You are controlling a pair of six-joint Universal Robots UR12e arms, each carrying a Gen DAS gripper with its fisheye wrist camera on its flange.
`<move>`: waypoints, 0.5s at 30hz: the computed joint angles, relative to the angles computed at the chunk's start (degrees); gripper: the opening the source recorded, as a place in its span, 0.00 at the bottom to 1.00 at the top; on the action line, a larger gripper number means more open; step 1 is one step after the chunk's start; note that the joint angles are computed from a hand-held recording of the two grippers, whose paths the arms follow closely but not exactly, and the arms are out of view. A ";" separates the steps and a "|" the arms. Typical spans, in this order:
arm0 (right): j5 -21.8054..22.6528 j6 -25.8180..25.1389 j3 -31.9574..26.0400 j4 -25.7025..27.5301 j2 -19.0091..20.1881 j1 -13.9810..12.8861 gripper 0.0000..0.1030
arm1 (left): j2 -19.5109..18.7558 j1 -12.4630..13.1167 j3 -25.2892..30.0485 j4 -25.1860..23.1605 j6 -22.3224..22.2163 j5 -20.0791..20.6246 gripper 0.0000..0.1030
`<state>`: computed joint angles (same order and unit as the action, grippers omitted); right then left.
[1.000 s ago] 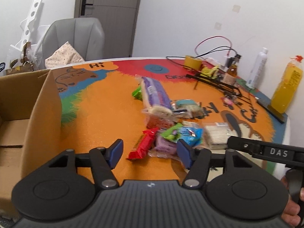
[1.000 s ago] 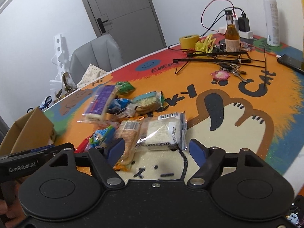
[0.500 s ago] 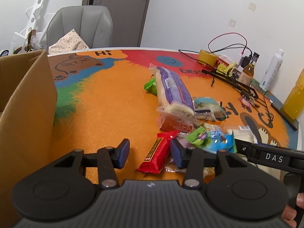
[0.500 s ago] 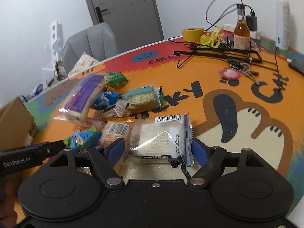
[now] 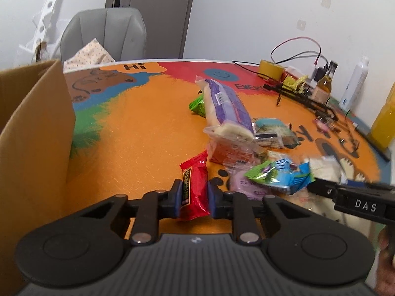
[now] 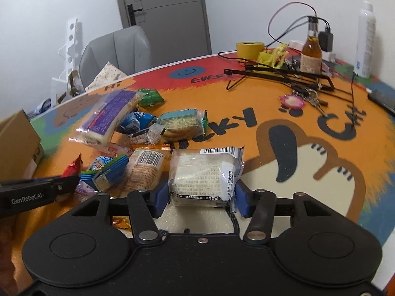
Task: Organize snacks
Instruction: 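Carry the red bar and white bread pack into the cardboard box and release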
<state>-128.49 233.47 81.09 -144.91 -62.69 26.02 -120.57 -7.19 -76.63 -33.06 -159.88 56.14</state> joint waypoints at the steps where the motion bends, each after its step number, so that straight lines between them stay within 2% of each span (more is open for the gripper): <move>1: -0.23 0.50 0.12 -0.12 -0.07 0.16 0.49 | 0.14 0.08 -0.23 0.13 -0.11 -0.37 0.20; 6: -1.75 3.44 0.92 -1.55 -0.43 1.17 0.48 | 1.33 0.54 -1.80 0.65 1.04 -2.00 0.20; 15: -6.09 2.65 0.09 -4.12 -0.56 2.97 0.47 | 3.63 1.99 -4.25 4.33 -0.08 -4.24 0.20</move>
<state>-134.58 236.13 81.19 -149.03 -63.25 28.99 -116.94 -5.20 -80.88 -28.73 -159.96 51.90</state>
